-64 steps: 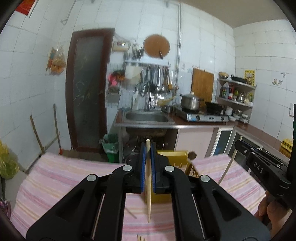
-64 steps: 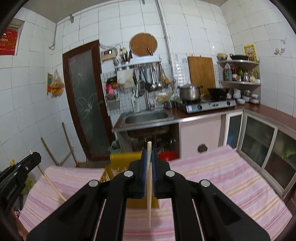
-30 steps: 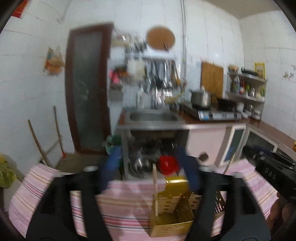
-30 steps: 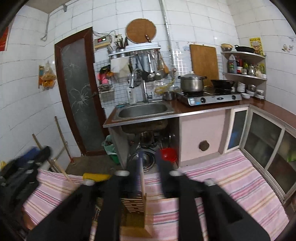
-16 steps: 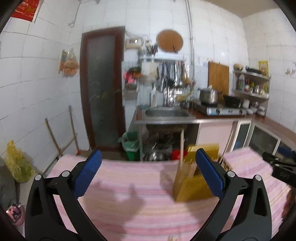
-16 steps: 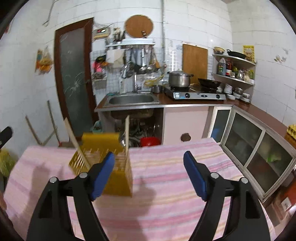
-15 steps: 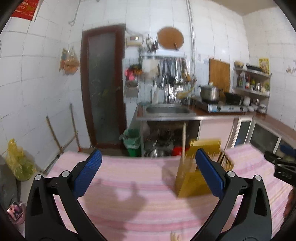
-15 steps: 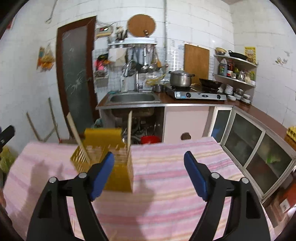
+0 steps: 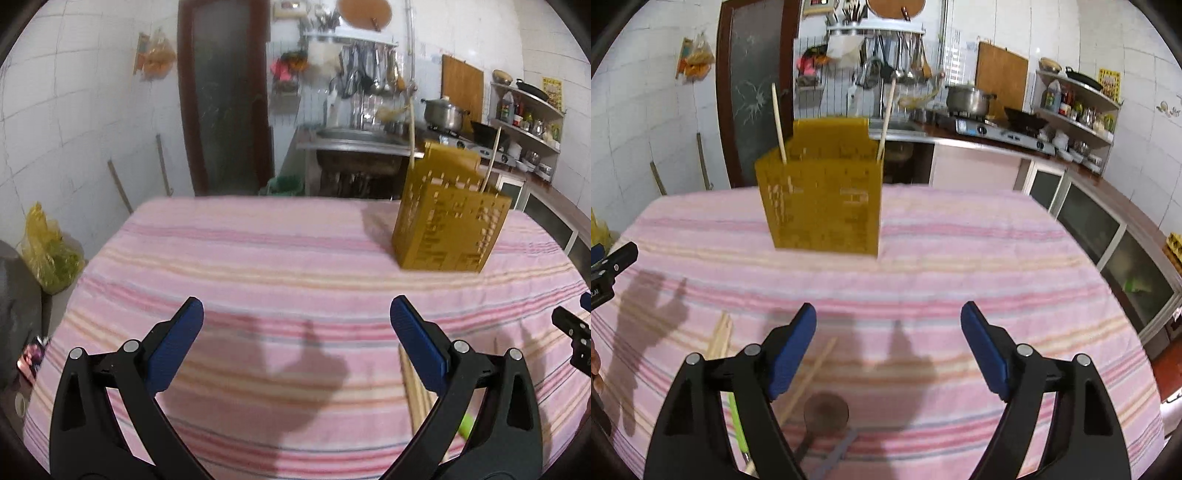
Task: Organize utensils
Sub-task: 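Open the left tool and return it to the chopsticks, then grasp another chopstick with the left tool while the right tool grasps the spoon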
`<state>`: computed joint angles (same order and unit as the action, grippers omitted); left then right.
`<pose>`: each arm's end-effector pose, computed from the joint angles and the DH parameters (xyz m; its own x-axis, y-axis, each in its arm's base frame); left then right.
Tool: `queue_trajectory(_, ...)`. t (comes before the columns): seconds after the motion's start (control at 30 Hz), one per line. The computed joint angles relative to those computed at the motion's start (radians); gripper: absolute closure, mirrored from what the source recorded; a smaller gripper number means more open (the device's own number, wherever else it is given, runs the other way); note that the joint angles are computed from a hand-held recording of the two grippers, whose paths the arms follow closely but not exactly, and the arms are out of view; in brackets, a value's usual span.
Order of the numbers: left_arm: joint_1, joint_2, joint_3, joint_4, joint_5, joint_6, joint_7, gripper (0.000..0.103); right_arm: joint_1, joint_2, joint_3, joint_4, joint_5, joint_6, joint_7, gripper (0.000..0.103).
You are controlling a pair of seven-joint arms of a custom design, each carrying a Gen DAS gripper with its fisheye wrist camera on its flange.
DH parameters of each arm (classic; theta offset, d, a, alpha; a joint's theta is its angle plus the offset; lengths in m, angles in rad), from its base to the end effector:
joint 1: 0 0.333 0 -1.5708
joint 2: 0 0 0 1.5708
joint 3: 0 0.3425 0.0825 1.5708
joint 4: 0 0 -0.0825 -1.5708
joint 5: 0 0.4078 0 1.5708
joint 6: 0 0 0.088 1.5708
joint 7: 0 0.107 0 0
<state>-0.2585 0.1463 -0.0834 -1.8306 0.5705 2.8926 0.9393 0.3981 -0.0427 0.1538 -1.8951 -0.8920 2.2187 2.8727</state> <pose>0.6250 -0.2525 0.5712 -0.1876 -0.9822 -0.0035 -0.5638 0.1106 -0.8185 0.5287 0.2979 0.5876 -0.3417 -0.9375 0.0658 -0.6243 0.1741 -0.7615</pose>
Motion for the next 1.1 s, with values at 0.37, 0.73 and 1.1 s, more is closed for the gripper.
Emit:
queue_trajectory(0.37,-0.017,0.021,-0.038,-0.041,-0.121,-0.08,0.13,0.005,0.032,0.039,0.005,-0.021,0.099,-0.035,-0.004,0.024)
queue_trajectory(0.73,-0.047,0.04,-0.038,-0.024,-0.135,-0.137,0.161,0.005,0.057,0.09,-0.004,0.028,0.199,-0.069,-0.008,0.025)
queue_trajectory(1.1,-0.045,0.061,-0.054,-0.003,-0.216,-0.167,0.215,0.011,0.06,0.101,-0.021,0.031,0.253,-0.015,-0.024,0.066)
